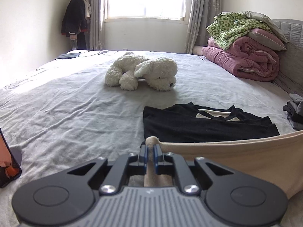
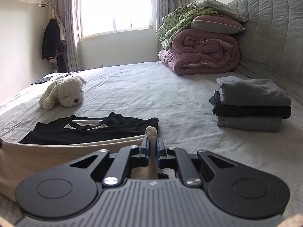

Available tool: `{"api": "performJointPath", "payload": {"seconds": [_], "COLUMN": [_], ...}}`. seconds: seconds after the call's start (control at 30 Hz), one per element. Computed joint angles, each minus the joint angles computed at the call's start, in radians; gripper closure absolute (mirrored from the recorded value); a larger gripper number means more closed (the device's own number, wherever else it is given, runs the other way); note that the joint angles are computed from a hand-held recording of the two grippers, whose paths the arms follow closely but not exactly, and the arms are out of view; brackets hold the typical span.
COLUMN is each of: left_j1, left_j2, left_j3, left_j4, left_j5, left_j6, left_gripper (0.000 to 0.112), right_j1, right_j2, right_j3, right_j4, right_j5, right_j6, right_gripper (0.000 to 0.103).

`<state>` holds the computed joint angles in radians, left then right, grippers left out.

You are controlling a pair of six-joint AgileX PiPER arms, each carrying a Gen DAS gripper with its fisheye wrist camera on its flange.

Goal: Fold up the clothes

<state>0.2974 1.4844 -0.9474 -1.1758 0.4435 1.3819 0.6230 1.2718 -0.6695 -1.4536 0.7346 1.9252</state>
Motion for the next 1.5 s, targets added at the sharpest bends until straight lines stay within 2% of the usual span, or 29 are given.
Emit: {"api": "performJointPath", "payload": {"seconds": [0.13, 0.23, 0.3, 0.4, 0.5, 0.6, 0.63, 0.7, 0.8, 1.0, 1.17, 1.23, 1.4, 1.5], "left_j1": [-0.063, -0.099, -0.116, -0.122, -0.111, -0.105, -0.103, -0.100, -0.123, -0.126, -0.122, -0.135, -0.169, -0.116], "left_j2": [0.055, 0.087, 0.110, 0.107, 0.083, 0.049, 0.038, 0.023, 0.003, -0.045, -0.087, -0.101, -0.125, -0.128], "left_j3": [-0.007, 0.003, 0.005, 0.018, 0.012, 0.025, 0.031, 0.039, 0.059, 0.129, 0.172, 0.193, 0.248, 0.251], "left_j4": [0.015, 0.027, 0.084, 0.040, 0.065, -0.013, -0.044, -0.076, -0.035, -0.036, -0.027, -0.021, 0.028, 0.032], "left_j5": [-0.098, -0.164, -0.196, -0.218, -0.192, -0.176, -0.168, -0.132, -0.099, 0.011, 0.139, 0.154, 0.111, 0.164], "left_j6": [-0.024, -0.010, -0.038, 0.022, -0.042, 0.013, 0.039, 0.075, 0.084, 0.231, 0.252, 0.286, 0.347, 0.398], "left_gripper": [0.105, 0.105, 0.105, 0.101, 0.094, 0.083, 0.076, 0.074, 0.070, 0.065, 0.065, 0.065, 0.065, 0.065], "right_j1": [-0.059, -0.094, -0.116, -0.110, -0.104, -0.075, -0.058, -0.023, 0.022, 0.118, 0.197, 0.231, 0.256, 0.247], "right_j2": [0.079, 0.146, 0.185, 0.192, 0.177, 0.165, 0.163, 0.162, 0.163, 0.142, 0.153, 0.172, 0.217, 0.189], "right_j3": [-0.031, -0.060, -0.078, -0.072, -0.076, -0.091, -0.095, -0.102, -0.111, -0.097, -0.103, -0.117, -0.144, -0.096], "right_j4": [0.027, 0.110, 0.172, 0.158, 0.179, 0.199, 0.194, 0.180, 0.169, 0.179, 0.185, 0.181, 0.274, 0.261], "right_j5": [-0.056, -0.089, -0.107, -0.095, -0.079, -0.027, -0.003, 0.033, 0.056, 0.017, -0.108, -0.125, -0.126, -0.152], "right_j6": [-0.033, -0.111, -0.173, -0.176, -0.185, -0.207, -0.206, -0.196, -0.194, -0.190, -0.245, -0.280, -0.425, -0.424], "right_gripper": [0.093, 0.093, 0.093, 0.093, 0.081, 0.072, 0.065, 0.062, 0.058, 0.053, 0.053, 0.053, 0.053, 0.054]}}
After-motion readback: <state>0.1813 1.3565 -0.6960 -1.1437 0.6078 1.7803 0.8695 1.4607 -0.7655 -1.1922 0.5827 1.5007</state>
